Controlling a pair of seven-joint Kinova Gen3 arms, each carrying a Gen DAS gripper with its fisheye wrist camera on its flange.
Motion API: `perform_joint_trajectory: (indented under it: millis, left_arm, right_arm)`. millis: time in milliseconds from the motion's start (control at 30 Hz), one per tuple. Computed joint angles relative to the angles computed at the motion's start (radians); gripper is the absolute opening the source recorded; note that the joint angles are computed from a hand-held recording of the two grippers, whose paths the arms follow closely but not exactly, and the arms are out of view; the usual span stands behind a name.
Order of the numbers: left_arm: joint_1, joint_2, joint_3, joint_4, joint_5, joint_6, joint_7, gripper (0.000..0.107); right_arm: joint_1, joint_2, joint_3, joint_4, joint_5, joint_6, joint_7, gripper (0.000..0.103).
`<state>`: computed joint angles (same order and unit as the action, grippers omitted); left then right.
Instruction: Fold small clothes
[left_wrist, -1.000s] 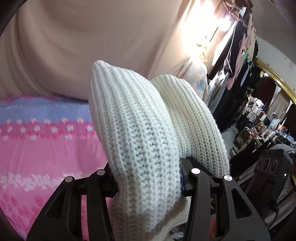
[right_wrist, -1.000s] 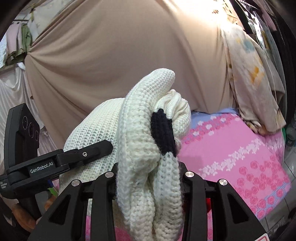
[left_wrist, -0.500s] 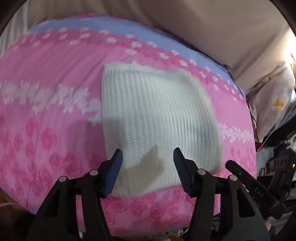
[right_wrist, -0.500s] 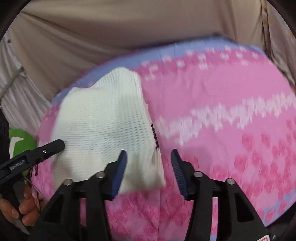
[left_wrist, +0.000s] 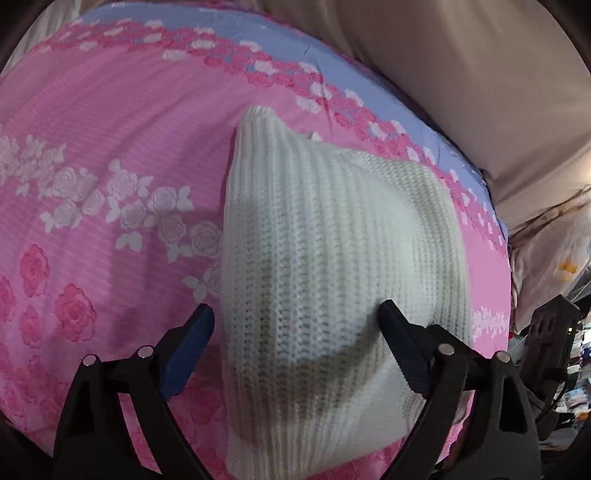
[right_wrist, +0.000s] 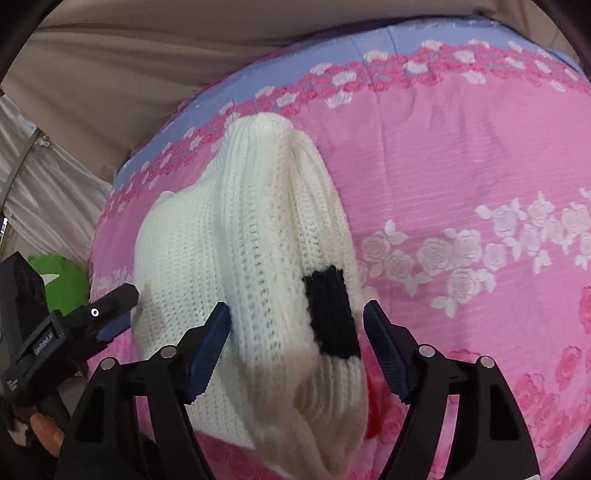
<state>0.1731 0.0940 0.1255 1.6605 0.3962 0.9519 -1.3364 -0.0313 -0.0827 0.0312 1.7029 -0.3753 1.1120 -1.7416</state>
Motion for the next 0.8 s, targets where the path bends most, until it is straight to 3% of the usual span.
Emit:
perform_joint_trajectory:
  millis: [67,133,167,200,267,333,433,500,600,700,767,800]
  left_arm:
    - [-0.026,0.024,-0.002,0.018,0.078,-0.005,-0.043,0.079]
    - [-0.014,0.033,-0.018,0.006,0.106,0.001,-0.048,0.068]
    - [0.02,0.037,-0.044,-0.023,0.095,0.022,-0.04,0.056]
    - [0.055,0.034,-0.071,-0.046,0.083,0.039,-0.033,0.051]
    - [0.121,0.012,-0.119,-0.099,0.08,0.066,-0.062,0.045]
    - [0.18,-0.01,-0.144,-0.147,0.05,0.077,-0.065,0.045]
    - [0.316,-0.008,-0.188,-0.207,-0.069,0.075,0.008,0.05]
    - [0.409,0.049,-0.233,-0.238,-0.151,0.104,0.019,0.055]
    - [0.533,0.089,-0.295,-0.203,-0.273,0.1,0.088,0.055]
    - [0.528,0.002,-0.244,-0.164,-0.344,0.087,0.175,0.054]
    - [0.472,-0.044,-0.161,-0.14,-0.374,0.099,0.199,0.056]
    - [0.464,-0.053,-0.133,-0.137,-0.4,0.124,0.22,0.057]
  right_arm:
    - [0.002,0.049,0.003,0.005,-0.03,-0.02,0.014,0.081]
    - [0.022,0.072,0.01,0.023,-0.093,-0.039,0.055,0.074]
    - [0.03,0.067,0.012,0.035,-0.123,-0.058,0.078,0.051]
    - [0.031,0.055,0.015,0.037,-0.136,-0.061,0.086,0.043]
    - [-0.021,-0.007,0.048,0.036,-0.116,-0.079,0.07,0.039]
    - [-0.038,-0.084,0.032,0.021,-0.058,-0.091,0.011,0.038]
    - [0.014,-0.185,-0.061,0.001,0.064,-0.097,-0.078,0.041]
    - [0.002,-0.172,-0.064,0.008,0.146,-0.082,-0.113,0.051]
    - [0.048,-0.083,-0.071,0.06,0.201,-0.027,-0.086,0.049]
    - [0.025,-0.137,0.026,0.052,0.14,0.0,-0.126,0.05]
    - [0.029,-0.2,0.024,0.039,0.14,0.034,-0.117,0.051]
    - [0.025,-0.237,0.022,0.046,0.141,0.038,-0.11,0.04]
